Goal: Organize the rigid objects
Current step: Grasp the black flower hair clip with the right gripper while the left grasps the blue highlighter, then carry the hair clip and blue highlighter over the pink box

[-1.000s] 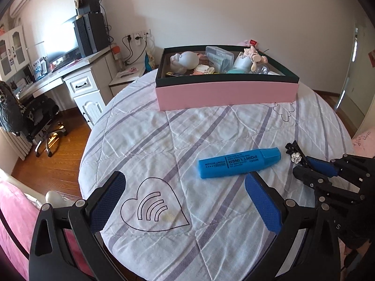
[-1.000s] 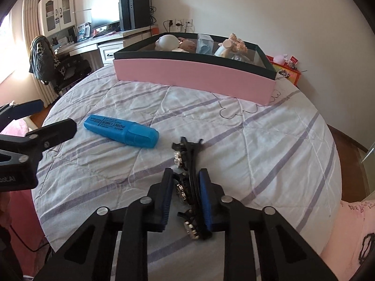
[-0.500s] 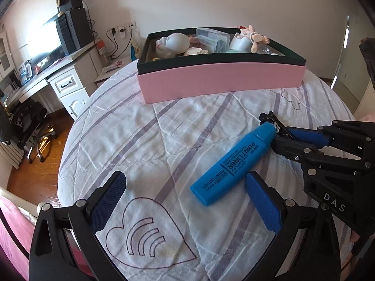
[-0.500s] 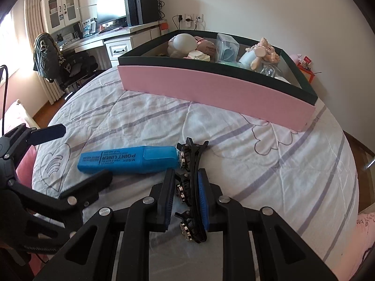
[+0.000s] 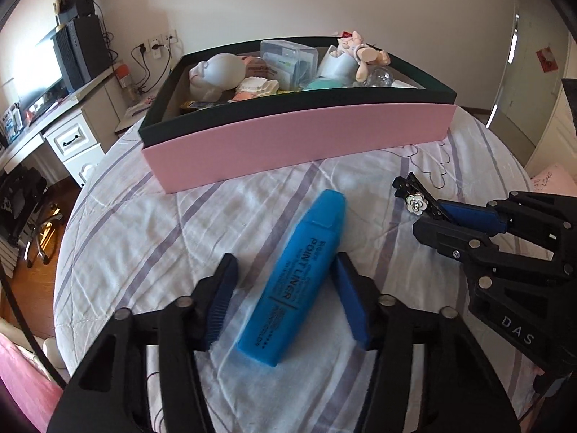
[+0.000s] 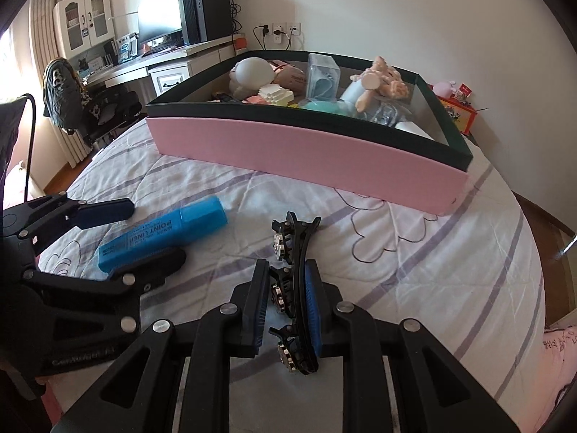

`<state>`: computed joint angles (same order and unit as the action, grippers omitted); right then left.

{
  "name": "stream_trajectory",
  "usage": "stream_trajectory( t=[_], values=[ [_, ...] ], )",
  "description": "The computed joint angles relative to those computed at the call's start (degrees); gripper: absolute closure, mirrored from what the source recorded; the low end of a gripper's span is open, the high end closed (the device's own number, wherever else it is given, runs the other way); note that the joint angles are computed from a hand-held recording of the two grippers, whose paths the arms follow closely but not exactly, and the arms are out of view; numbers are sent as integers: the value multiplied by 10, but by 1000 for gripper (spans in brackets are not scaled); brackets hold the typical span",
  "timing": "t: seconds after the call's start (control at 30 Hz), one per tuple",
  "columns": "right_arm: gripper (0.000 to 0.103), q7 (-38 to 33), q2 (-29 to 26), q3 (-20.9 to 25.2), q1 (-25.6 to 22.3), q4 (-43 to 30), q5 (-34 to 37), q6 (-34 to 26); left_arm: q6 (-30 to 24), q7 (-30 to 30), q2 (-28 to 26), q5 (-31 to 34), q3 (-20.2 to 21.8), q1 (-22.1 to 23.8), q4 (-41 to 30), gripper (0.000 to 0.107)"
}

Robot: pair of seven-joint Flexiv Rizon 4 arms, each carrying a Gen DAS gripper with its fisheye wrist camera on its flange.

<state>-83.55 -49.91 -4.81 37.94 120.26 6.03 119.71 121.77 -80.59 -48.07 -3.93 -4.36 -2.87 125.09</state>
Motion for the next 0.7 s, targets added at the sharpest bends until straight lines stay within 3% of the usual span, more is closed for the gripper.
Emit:
stream_trajectory(
  t=[0.07, 0.1, 0.3, 0.47, 0.7],
  values=[
    [83, 0, 0, 9, -14, 6, -4, 11, 3, -2, -3, -6, 1, -9, -6, 79],
    [83, 0, 0, 14, -23, 7, -9, 15, 6, -10, -4, -9, -4, -8, -7, 80],
    [83, -2, -6, 35, -40, 18, -10, 56, 62, -59, -8, -37, 4, -28, 14, 80],
    [83, -3, -8, 67, -62, 38, -12, 132, 129, -83, 7, -53, 22, -49, 55, 80],
    [83, -25, 14, 81, -39, 72, 28, 230, 229, -99, 44, -74, 33, -75, 118, 80]
  ],
)
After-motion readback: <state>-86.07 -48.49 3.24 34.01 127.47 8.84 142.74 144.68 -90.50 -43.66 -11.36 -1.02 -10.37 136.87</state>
